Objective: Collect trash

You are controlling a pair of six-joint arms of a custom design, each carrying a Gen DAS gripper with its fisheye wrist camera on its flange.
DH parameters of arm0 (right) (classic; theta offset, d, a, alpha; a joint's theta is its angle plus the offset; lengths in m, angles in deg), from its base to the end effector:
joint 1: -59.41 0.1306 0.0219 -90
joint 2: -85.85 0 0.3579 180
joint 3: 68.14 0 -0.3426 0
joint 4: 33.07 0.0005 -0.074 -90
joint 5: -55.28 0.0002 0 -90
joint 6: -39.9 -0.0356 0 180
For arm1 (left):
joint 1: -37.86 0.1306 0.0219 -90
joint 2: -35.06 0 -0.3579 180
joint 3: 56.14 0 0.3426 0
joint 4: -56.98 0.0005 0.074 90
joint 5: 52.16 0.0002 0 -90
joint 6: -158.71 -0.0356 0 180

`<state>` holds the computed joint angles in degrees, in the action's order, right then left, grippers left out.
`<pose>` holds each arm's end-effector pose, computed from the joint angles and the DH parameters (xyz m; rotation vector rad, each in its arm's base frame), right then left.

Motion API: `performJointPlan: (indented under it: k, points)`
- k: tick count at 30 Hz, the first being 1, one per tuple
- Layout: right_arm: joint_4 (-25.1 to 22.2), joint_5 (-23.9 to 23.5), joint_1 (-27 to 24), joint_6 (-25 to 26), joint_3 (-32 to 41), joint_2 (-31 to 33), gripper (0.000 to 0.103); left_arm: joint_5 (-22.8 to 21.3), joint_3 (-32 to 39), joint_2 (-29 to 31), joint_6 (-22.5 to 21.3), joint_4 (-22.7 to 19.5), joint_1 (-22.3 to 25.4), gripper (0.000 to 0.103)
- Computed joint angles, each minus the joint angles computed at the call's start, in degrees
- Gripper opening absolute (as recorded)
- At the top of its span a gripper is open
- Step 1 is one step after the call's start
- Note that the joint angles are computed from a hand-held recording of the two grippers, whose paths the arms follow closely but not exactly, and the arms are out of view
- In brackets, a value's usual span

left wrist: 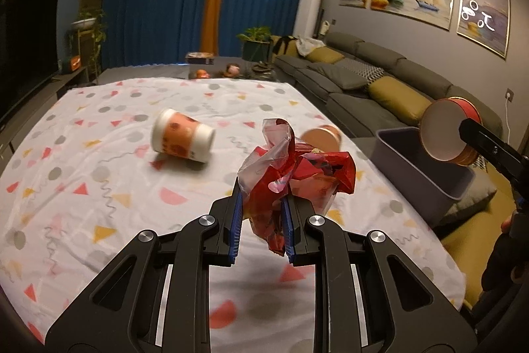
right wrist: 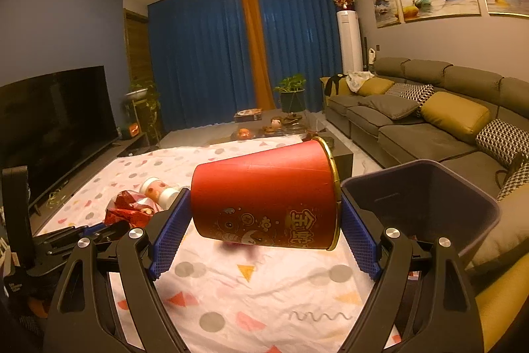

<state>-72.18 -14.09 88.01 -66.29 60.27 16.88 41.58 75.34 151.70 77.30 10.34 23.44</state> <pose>0.5128 0.2647 0.5271 0.0279 1.9282 0.1723 0.5867 -0.1538 0.4804 0.1476 2.1347 -0.3060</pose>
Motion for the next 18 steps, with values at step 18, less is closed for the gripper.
performJointPlan:
  k: [18]
  points:
    - [1.85,2.78,-1.63,-1.56,-5.66,-2.87,0.082,2.14,6.78,5.12,-1.69,-3.03,-5.74,0.02]
